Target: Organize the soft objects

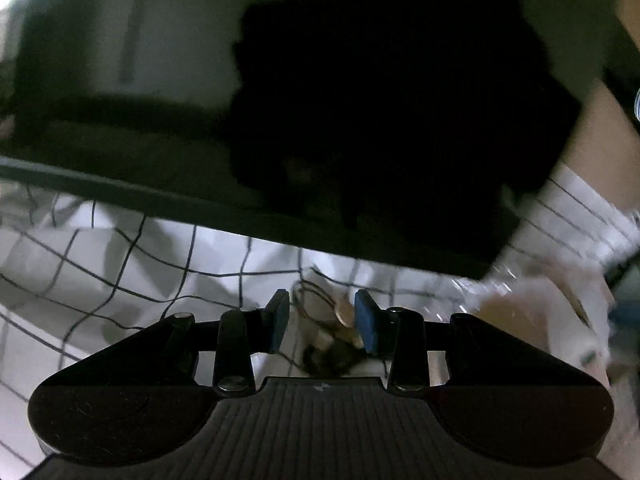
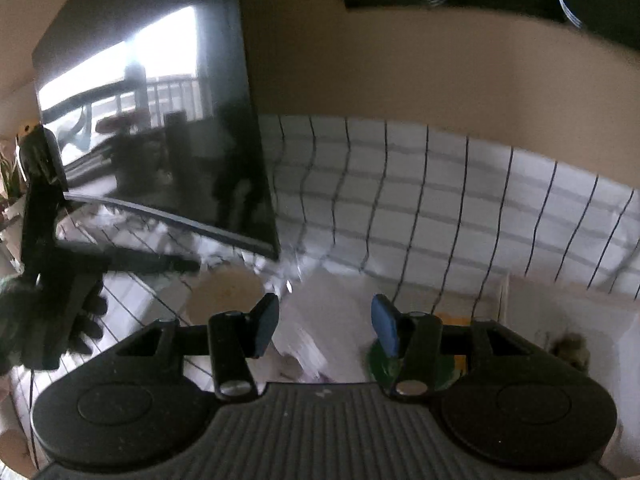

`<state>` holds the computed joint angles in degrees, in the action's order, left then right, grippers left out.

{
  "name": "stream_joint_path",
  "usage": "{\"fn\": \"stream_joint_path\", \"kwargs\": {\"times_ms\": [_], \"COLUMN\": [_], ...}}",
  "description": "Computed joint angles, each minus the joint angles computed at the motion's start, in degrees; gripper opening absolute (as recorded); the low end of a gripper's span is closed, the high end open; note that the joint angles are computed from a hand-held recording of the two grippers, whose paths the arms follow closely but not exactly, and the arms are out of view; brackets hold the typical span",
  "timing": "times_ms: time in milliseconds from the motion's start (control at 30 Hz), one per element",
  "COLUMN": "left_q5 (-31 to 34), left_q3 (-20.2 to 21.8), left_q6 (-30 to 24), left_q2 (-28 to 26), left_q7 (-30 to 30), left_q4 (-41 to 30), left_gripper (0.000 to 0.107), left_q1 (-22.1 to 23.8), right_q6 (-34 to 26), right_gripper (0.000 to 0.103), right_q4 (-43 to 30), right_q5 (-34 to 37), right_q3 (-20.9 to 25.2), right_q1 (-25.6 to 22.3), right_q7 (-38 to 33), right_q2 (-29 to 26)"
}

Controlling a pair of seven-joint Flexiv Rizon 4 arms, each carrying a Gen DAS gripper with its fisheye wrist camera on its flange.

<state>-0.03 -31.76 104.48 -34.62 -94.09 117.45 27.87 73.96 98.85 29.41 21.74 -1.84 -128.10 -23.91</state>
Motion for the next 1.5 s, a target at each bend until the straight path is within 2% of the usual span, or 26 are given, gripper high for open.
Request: {"fn": "stream_joint_path", "kwargs": {"times_ms": [267,433,533,600,667,767,833,900,933,1033,1300,1433,1500], "left_q5": [-5.4,-7.3,-8.9,-10.0,-10.5,-9.5,-10.4,-9.9,-9.5,-9.7,-6.7,-5.7,-4.2], "left_q3": [9.3,11.5,13.1,18.0,25.0,28.6,24.9,19.3,18.7,22.6,21.6,23.5,23.8], "left_q6": [-3.8,-3.9,-5.6,-7.0,-6.7,-3.3,-1.7,-0.2,0.2,0.5,6.8,10.5,12.1], "left_q2": [-2.8,-2.8,-1.9,-0.9,-0.8,-1.0,-0.7,-0.3,-0.3,0.9,5.6,9.1,11.5], "left_q7": [1.8,2.9,2.9,3.3,3.5,4.9,4.1,2.8,2.5,2.3,-2.6,-7.5,-10.5], "left_q4": [-6.3,-6.4,-6.2,-6.8,-7.7,-6.9,-5.3,-3.5,-3.2,-2.6,4.8,10.5,14.0], "left_gripper": [0.039,0.028,0.028,0.025,0.022,0.014,0.011,0.009,0.008,0.007,0.007,0.007,0.007], "left_q1": [-9.4,-11.4,-13.0,-17.6,-24.2,-27.7,-24.5,-19.3,-18.6,-22.1,-19.0,-18.1,-16.8], "right_q6": [-1.1,-1.2,-0.4,1.4,4.8,12.8,14.6,12.1,11.3,11.0,12.0,16.2,18.8], "right_gripper": [0.051,0.051,0.051,0.051,0.051,0.051,0.051,0.051,0.051,0.051,0.051,0.050,0.044], "right_q4": [-0.6,-0.8,0.0,0.9,2.4,4.7,4.9,4.1,3.8,4.3,8.1,10.8,11.9], "right_q5": [-2.3,-2.3,-2.6,-2.9,-3.4,-3.8,-4.2,-4.6,-4.3,-3.5,-3.3,-8.1,-11.9], "right_q3": [0.2,0.7,0.6,0.6,1.2,4.2,7.1,11.1,12.8,15.7,16.7,14.5,12.3], "right_q1": [0.2,0.0,0.1,0.3,0.5,-0.7,-2.6,-6.1,-7.5,-9.3,-7.5,-2.4,1.4], "right_q7": [-1.3,-1.2,-1.2,-1.8,-3.2,-6.4,-6.9,-7.0,-7.4,-10.2,-14.7,-16.1,-15.8], "right_q2": [-3.1,-3.6,-3.3,-3.0,-2.7,-2.8,-3.0,-3.0,-3.0,-2.6,-0.5,-1.0,-1.9]}}
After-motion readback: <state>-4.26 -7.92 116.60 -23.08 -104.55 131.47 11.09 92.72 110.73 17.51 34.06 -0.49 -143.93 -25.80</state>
